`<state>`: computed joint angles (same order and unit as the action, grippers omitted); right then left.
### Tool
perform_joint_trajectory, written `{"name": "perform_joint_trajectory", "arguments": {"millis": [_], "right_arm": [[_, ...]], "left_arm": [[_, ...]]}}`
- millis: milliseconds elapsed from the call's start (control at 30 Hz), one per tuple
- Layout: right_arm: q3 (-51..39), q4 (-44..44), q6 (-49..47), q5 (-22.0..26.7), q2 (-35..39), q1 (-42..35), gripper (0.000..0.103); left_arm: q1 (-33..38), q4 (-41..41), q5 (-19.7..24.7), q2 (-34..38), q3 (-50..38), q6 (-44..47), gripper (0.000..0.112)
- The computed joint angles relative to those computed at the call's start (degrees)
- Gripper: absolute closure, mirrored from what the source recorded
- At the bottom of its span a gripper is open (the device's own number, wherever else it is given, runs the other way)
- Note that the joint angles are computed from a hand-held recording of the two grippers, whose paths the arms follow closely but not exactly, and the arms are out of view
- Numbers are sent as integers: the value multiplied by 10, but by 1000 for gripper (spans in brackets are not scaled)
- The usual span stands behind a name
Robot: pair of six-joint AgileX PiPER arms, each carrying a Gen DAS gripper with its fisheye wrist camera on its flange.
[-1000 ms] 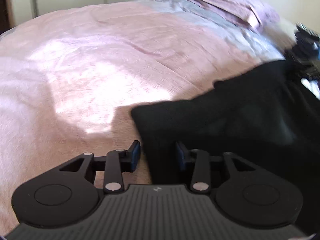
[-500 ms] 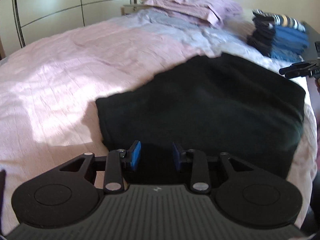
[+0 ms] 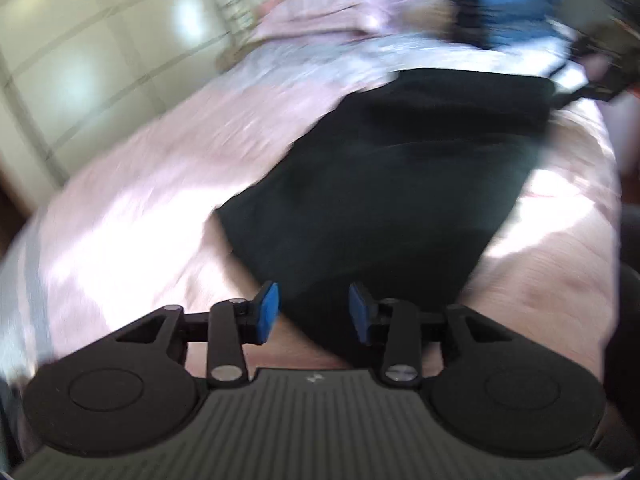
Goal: Fold clothes
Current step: 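Grasp the folded jacket edge with both grippers and lift it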
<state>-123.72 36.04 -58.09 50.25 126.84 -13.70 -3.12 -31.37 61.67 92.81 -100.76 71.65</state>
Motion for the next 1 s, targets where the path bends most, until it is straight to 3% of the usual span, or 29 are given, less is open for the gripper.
{"name": "perform_joint_trajectory", "arguments": {"millis": [67, 167, 300, 367, 433, 500, 567, 667, 800, 867, 1000], "right_arm": [[91, -54, -77, -80, -39, 40, 44], [182, -184, -120, -209, -61, 93, 44], [220, -319, -100, -334, -41, 114, 45], [215, -350, -98, -368, -25, 115, 45], [182, -388, -79, -359, 0, 115, 45], [119, -458, -29, -317, 43, 112, 46], [50, -437, -49, -275, 87, 98, 73], [20, -339, -148, -257, 93, 74, 82], [52, -290, -206, -279, 42, 52, 84], [74, -285, -206, -278, 17, 36, 83], [139, -297, -202, -286, -2, 9, 82]], "left_arm": [[-36, 10, -58, -58, 101, 96, 58], [-113, 97, -190, -111, 232, 163, 59], [-174, 215, -364, -106, 318, 117, 65], [-189, 282, -394, -87, 312, 69, 68], [-196, 326, -400, -63, 298, 53, 70], [-198, 362, -402, -41, 291, 46, 88], [-198, 374, -401, -41, 294, 42, 95], [-200, 350, -359, -59, 275, 43, 101], [-210, 246, -227, -125, 227, 62, 101], [-235, 230, -188, -167, 239, 44, 101], [-305, 317, -229, -208, 335, -27, 96]]}}
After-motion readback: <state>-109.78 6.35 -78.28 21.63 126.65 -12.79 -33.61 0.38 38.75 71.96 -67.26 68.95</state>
